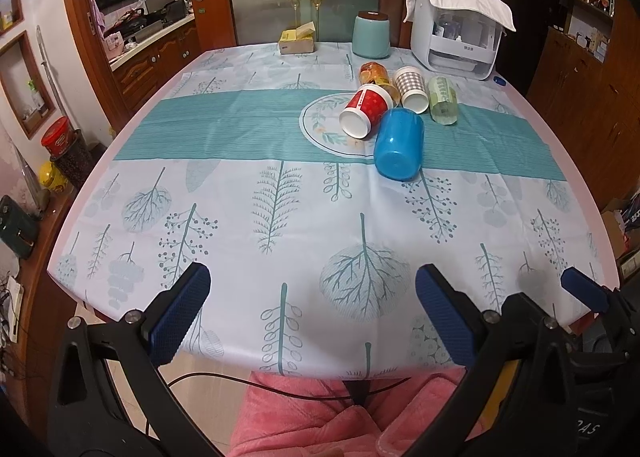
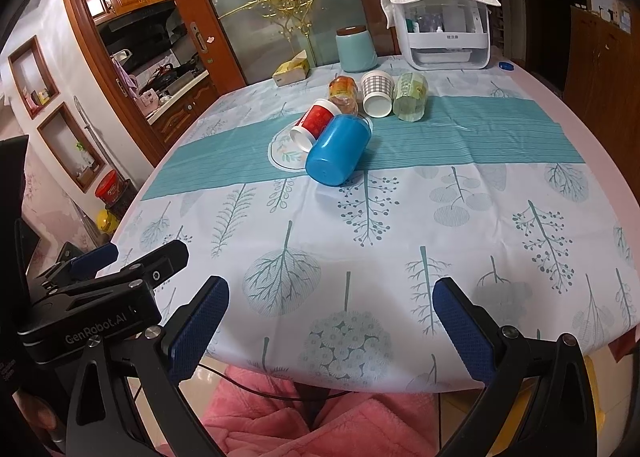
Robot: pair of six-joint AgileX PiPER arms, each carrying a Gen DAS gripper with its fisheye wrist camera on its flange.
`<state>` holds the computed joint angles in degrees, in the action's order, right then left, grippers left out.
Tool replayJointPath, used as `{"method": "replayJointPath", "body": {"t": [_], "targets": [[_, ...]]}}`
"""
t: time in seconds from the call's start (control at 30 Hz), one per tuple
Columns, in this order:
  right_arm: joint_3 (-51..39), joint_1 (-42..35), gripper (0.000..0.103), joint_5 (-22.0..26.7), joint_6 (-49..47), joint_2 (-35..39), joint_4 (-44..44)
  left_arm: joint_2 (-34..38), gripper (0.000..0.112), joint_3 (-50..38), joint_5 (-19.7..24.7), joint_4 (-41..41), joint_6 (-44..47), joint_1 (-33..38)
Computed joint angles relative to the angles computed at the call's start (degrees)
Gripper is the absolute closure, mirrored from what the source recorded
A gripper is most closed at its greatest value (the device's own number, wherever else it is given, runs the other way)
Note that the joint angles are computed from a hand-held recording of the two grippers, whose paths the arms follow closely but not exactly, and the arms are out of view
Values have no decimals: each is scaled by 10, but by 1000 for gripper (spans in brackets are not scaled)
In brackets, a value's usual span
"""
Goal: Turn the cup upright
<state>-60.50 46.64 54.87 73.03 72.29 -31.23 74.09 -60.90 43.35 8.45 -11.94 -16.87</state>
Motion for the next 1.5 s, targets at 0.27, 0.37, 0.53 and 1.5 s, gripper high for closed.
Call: {"method": "replayJointPath", "body": {"t": [0.27,0.37,0.53,1.5], "targets": [[6,18,0,6,22,-4,-13,-17,10,14,4,7,-8,-3],[6,19,0,7,18,-7,-14,-21,10,15,4,7,-12,-5],[2,19,0,11,13,-6,-21,-20,11,12,9,9,-19,-8],[-60,-100,0,-92,-59,78,-105,296,15,-401,181,-185,275,64]]}}
